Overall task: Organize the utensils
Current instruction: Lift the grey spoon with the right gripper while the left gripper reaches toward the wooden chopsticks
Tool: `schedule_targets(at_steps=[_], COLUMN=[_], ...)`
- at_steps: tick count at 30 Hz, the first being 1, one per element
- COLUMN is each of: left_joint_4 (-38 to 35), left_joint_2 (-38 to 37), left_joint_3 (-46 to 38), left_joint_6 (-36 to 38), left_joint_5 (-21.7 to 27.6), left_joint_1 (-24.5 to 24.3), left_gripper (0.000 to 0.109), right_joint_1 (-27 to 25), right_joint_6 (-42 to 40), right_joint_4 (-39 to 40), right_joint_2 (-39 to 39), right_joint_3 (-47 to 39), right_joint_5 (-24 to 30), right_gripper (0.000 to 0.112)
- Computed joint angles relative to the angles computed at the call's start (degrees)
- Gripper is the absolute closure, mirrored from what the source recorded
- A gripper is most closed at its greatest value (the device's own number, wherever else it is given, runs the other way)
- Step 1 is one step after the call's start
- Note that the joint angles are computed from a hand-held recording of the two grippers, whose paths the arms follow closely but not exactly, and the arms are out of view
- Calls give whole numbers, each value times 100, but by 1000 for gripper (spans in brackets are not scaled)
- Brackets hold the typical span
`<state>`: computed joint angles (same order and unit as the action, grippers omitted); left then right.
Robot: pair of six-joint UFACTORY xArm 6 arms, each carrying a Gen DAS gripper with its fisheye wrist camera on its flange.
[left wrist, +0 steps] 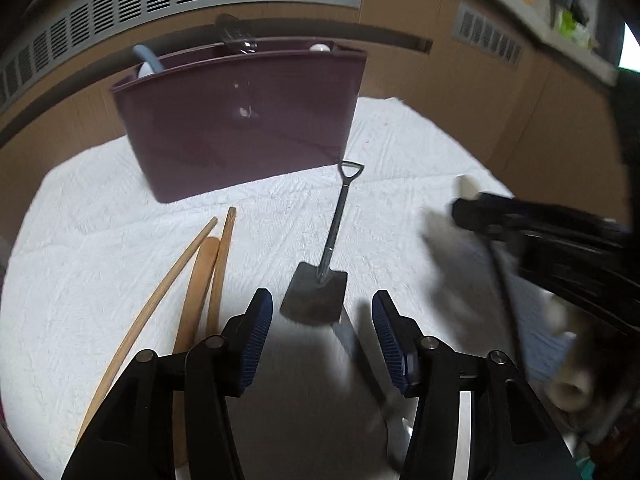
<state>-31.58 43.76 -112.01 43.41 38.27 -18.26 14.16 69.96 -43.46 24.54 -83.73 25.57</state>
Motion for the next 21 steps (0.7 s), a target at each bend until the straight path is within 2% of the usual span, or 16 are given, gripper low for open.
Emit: schedule_targets(at_steps=[2, 7, 11, 12, 13, 17, 19, 21], left_joint_4=[413, 692, 399, 261, 148, -821, -960, -852], left_joint_2=[138, 270, 448, 430, 359, -251, -415, -416], left_joint_3=[-169, -365, -703, -684, -598, 102, 237, 168], left_joint_6=[-267, -737, -796, -717, -645, 232, 420, 345], left_joint_5=[-50, -13, 201, 168, 84, -405, -478, -273], left_joint_1=[-73, -81, -4, 18, 39, 147, 192, 259], left_gripper=[56, 62, 77, 95, 99, 100, 100, 98], right_joint_1=[-3, 25, 4, 6, 11, 76, 125, 158], right_joint_6=[266, 808, 824, 803, 787, 894, 960, 964], right_joint_4=[-324, -1054, -1092, -1075, -1061, -1202, -1257, -1209], right_joint_2=[-152, -332, -336, -335, -340, -497, -588, -625], right_joint_3=[169, 345, 372, 371, 371, 460, 504, 528], right_joint_5=[-25, -20, -123, -121, -106, 23, 114, 149], right_gripper=[82, 82, 82, 82, 82, 82, 82, 82])
